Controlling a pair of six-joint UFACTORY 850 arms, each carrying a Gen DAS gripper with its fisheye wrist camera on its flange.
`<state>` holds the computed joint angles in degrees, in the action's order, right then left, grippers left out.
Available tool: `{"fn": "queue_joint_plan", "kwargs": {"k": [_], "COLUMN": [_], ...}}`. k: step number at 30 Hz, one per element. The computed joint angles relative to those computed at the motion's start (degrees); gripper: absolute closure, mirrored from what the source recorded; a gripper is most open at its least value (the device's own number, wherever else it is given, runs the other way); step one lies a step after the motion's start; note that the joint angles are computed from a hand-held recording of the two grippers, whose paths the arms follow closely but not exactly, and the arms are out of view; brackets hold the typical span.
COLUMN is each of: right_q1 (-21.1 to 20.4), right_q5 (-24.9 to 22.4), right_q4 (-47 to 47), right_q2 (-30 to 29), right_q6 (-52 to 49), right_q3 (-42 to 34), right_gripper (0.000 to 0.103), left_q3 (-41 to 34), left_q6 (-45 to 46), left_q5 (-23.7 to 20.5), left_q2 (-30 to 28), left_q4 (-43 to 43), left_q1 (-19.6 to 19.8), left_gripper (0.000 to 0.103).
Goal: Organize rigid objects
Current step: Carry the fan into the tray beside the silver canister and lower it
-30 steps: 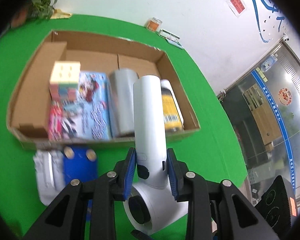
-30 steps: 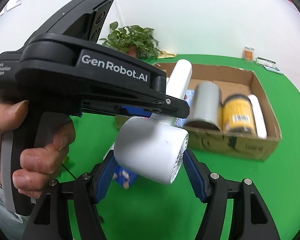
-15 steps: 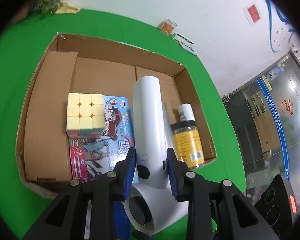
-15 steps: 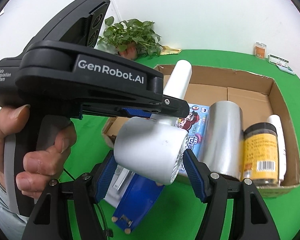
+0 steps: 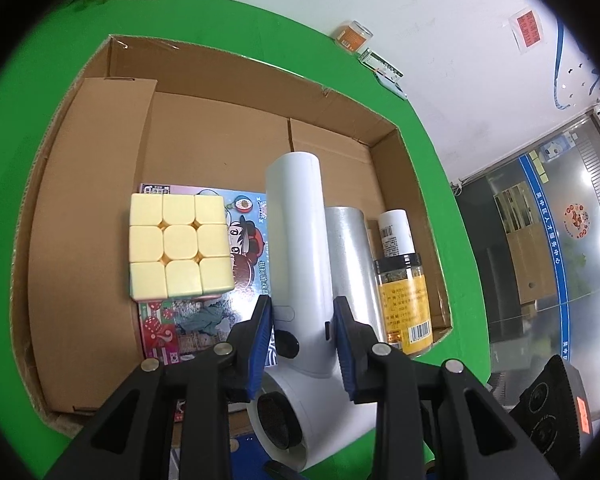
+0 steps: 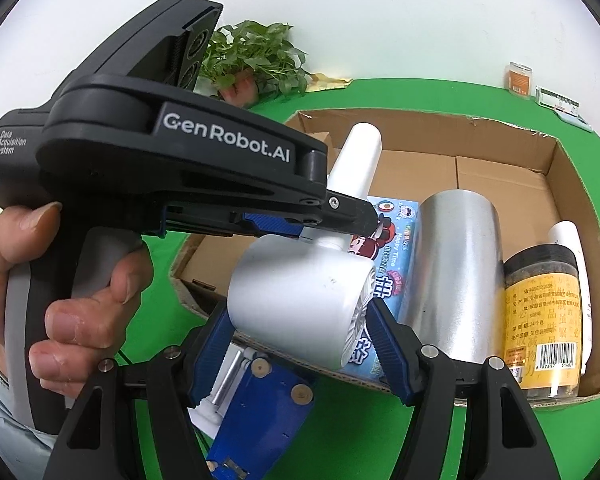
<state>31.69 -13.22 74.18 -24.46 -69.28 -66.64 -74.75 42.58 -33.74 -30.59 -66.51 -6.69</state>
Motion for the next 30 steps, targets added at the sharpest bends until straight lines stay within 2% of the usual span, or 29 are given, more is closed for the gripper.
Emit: {"fn": "queue_joint_plan", "kwargs": {"k": [2,5,9,12,15,23,25,27,30], "right_q1": [-0.39,-0.76,-1.08,-1.42,-2.33,-2.90,-2.98,-3.69,-4.14], "right_q5": [-0.16,-1.23,-1.65,-2.34,-3.18,-1.23,-0.70,-3.04,-3.09], "right_q4": [-0.13,-6.26,-9.78,-12.90,-11.83,-11.03,-12.94,-8.72,-5.15], "right_q2": [-0.55,-1.84,-2.94,-4.24,-5.60,-5.62,-5.45,-5.02,-4.03], "right_q6": [-0.18,6.04,9.37,13.20,12.28,11.47,13.73,10.08,6.69], "right_q3": [-0.12,-1.74,-2.90,-4.19,-5.02,-4.15,-4.19,-3.62,-2.40], "right_gripper": [0.038,0.038,0.038,0.043,0.043,0.044,0.043,0.042,0.042], "left_q3": [-1.15,-2.76,-4.95,-5.65,-6.75,-7.90,-7.20,-6.01,-2.24], "left_q6": [-0.92,-2.72,-5.99,-6.97,-7.90,-7.92,-5.44,-2.85,1.76], "left_q5": [-0.60,-1.34,-1.30,-1.33,-2.25,-2.87,-2.73,-2.12,0.56], "left_q2": [-1.03,-2.57,-4.24,-4.90,-5.88,-6.90,-6.33,-5.15,-1.43], "left_q4": [0.86,2.47,5.19,5.53,6.49,7.24,5.32,3.29,-0.43], "left_q1": [0.14,0.18,0.01,0.11,0.10,-0.04,0.14,0.35,0.61], "left_gripper": [0.074,0.073,0.073,0.073,0.073,0.073,0.070,0.069,0.068]}}
